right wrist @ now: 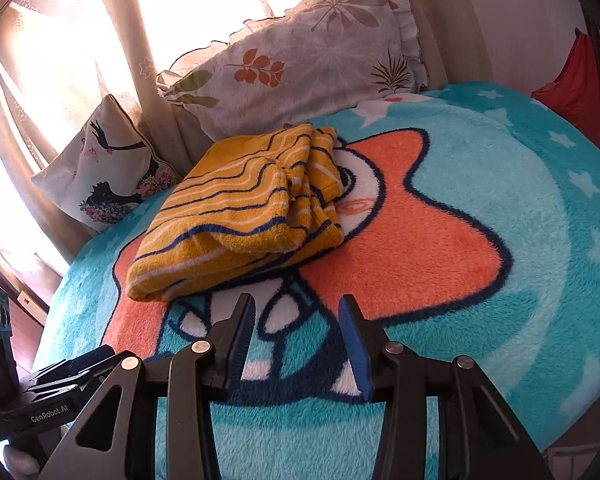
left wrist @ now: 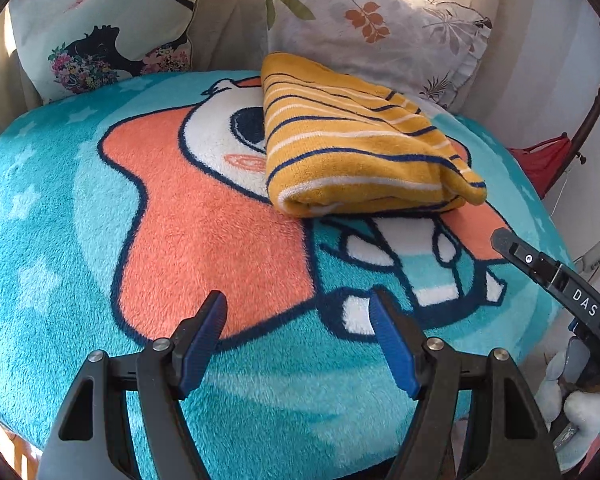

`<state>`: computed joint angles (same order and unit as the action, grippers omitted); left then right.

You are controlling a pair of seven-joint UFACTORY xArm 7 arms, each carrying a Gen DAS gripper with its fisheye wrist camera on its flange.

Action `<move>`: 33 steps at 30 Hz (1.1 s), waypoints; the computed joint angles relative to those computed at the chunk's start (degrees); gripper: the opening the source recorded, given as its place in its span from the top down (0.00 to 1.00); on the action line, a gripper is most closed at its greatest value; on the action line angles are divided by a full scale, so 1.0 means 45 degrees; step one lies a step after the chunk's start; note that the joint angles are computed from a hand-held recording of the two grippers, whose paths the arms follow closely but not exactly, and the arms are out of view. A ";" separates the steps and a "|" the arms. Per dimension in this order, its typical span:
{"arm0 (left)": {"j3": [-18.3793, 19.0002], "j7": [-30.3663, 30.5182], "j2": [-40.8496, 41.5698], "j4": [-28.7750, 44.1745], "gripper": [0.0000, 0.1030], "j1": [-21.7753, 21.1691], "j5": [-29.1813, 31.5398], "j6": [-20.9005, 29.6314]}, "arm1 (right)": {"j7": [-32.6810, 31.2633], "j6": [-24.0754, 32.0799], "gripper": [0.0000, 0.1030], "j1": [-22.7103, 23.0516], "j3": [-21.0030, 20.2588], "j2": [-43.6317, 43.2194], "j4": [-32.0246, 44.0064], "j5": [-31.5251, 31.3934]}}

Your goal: Fold small clothes

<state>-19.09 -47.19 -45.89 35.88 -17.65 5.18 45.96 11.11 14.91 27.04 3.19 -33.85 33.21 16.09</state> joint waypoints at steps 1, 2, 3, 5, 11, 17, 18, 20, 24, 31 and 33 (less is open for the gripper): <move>-0.0134 -0.0052 -0.0013 0.0060 0.30 0.0063 0.0116 0.0108 | -0.0040 -0.0124 0.54 0.0070 0.0031 -0.0127 -0.0042 -0.0002; -0.0243 -0.0104 -0.0036 0.0105 0.30 0.0118 0.0232 0.0203 | -0.0154 -0.0299 0.54 0.0241 -0.0016 -0.0191 -0.0054 0.0030; -0.0334 -0.0156 -0.0062 0.0138 0.30 0.0169 0.0345 0.0266 | -0.0300 -0.0507 0.54 0.0459 -0.0091 -0.0207 -0.0024 0.0075; -0.0487 -0.0268 -0.0086 0.0198 0.30 0.0261 0.0556 0.0356 | -0.0706 -0.0891 0.54 0.1039 -0.0352 -0.0032 0.0207 0.0202; -0.0546 -0.0439 -0.0319 0.0118 0.30 0.0169 0.0703 0.0576 | -0.2760 -0.1132 0.53 0.2752 -0.1680 0.2162 0.1801 0.1293; -0.1009 -0.0994 -0.1306 -0.0221 0.30 0.0559 0.1303 0.0740 | -0.3199 -0.0569 0.53 0.1835 -0.1485 0.3059 0.2265 0.3091; -0.1293 -0.1221 -0.1588 -0.0250 0.29 0.0799 0.1621 0.0834 | -0.3076 -0.0673 0.53 0.1494 -0.1099 0.2689 0.1974 0.3017; -0.1965 -0.1742 -0.2066 -0.0125 0.21 0.1372 0.2298 0.1291 | -0.2263 -0.0581 0.49 0.0464 -0.0064 0.1876 0.1396 0.2118; -0.2826 -0.2378 -0.2950 0.0165 0.06 0.1982 0.3344 0.2183 | -0.0341 0.0177 0.44 -0.1095 0.1529 0.0178 0.0257 0.0089; -0.3075 -0.3540 -0.4389 -0.0358 0.02 0.1687 0.3030 0.2661 | 0.1915 0.1831 0.36 -0.1708 0.2716 -0.1830 -0.0987 -0.2047; -0.2798 -0.3550 -0.4508 -0.0608 0.01 0.1225 0.2605 0.2498 | 0.2478 0.1960 0.33 -0.1760 0.2979 -0.2320 -0.1308 -0.2556</move>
<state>-31.68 -63.17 -66.17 33.14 -12.13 16.90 57.20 22.27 23.73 19.12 16.59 -44.29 27.33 4.59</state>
